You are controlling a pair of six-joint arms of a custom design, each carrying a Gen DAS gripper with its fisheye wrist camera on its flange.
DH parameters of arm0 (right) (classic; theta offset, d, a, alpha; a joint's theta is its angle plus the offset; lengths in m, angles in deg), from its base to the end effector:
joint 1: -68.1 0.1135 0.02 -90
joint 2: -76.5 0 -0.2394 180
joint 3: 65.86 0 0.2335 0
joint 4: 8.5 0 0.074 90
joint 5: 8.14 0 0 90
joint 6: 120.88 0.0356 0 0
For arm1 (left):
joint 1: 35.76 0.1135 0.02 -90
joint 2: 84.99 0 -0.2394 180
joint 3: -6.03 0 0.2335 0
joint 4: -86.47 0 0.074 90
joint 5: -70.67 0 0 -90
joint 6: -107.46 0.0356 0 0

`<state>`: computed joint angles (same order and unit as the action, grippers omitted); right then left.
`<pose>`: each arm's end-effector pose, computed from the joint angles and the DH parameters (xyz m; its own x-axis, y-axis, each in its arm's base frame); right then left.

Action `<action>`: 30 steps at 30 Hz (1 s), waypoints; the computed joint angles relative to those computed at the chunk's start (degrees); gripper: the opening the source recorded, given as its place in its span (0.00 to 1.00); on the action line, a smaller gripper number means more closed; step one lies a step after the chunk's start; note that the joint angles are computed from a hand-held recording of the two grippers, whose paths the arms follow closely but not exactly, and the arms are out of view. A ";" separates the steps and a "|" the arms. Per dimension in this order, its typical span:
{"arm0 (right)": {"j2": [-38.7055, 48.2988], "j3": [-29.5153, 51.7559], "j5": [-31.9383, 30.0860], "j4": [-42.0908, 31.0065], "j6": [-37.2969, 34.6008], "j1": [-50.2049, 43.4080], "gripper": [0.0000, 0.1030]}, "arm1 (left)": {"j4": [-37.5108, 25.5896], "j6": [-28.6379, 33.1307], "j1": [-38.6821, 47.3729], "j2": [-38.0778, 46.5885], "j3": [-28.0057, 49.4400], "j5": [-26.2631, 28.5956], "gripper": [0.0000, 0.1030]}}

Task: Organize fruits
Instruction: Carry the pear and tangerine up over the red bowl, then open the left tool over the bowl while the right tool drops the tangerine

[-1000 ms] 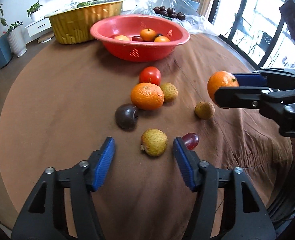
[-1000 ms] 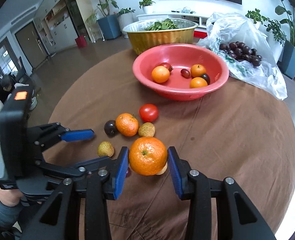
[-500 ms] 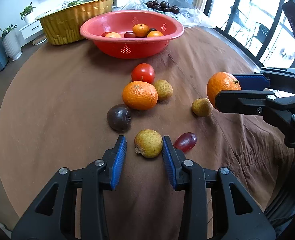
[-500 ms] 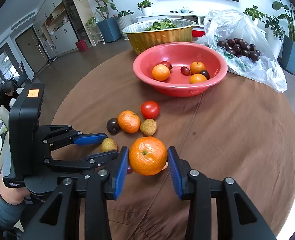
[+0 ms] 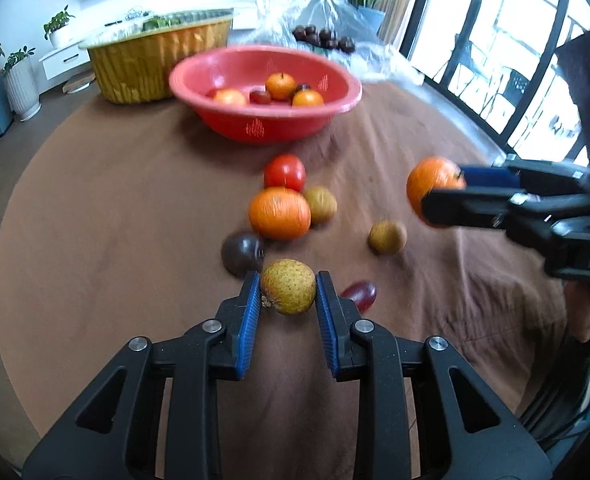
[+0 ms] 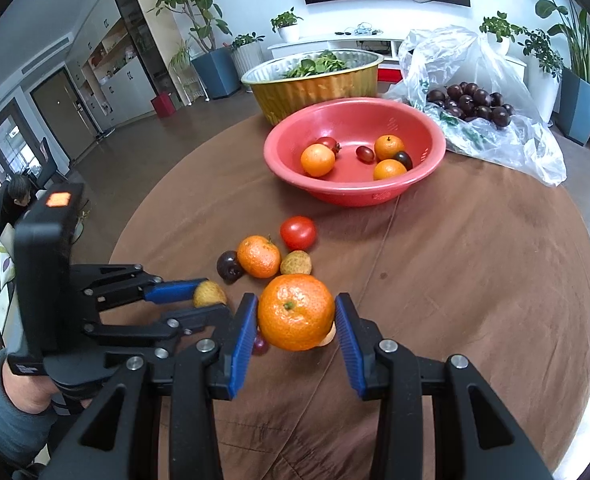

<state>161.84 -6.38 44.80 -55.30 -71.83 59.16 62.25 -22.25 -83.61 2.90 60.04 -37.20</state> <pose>0.2416 -0.0163 0.1525 -0.6772 -0.4229 -0.6021 -0.6584 0.7137 0.2391 0.1840 -0.1869 0.1310 -0.8196 -0.0007 -0.5730 0.0951 0.9860 -0.1372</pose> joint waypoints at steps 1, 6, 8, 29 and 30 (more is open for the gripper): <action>0.27 0.23 -0.06 0.29 0.36 -0.17 0.41 | -0.29 0.39 0.44 -0.79 0.15 -0.23 0.25; 2.76 4.10 -0.85 0.25 2.56 -1.29 0.41 | -1.52 3.93 4.50 -3.18 2.58 -0.86 0.25; 4.24 6.82 -1.43 0.36 4.29 -1.74 0.41 | -1.37 6.27 6.93 -3.32 4.38 -0.69 0.25; 29.17 34.01 9.26 6.86 17.04 12.38 0.41 | -2.31 21.10 18.63 27.82 35.79 7.87 0.25; 30.47 35.14 9.90 6.56 17.11 12.93 0.41 | -2.15 21.22 18.68 28.41 36.04 7.85 0.25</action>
<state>192.31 28.76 54.70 -48.74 -54.72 72.09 60.11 -1.03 -64.93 31.31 96.08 -29.35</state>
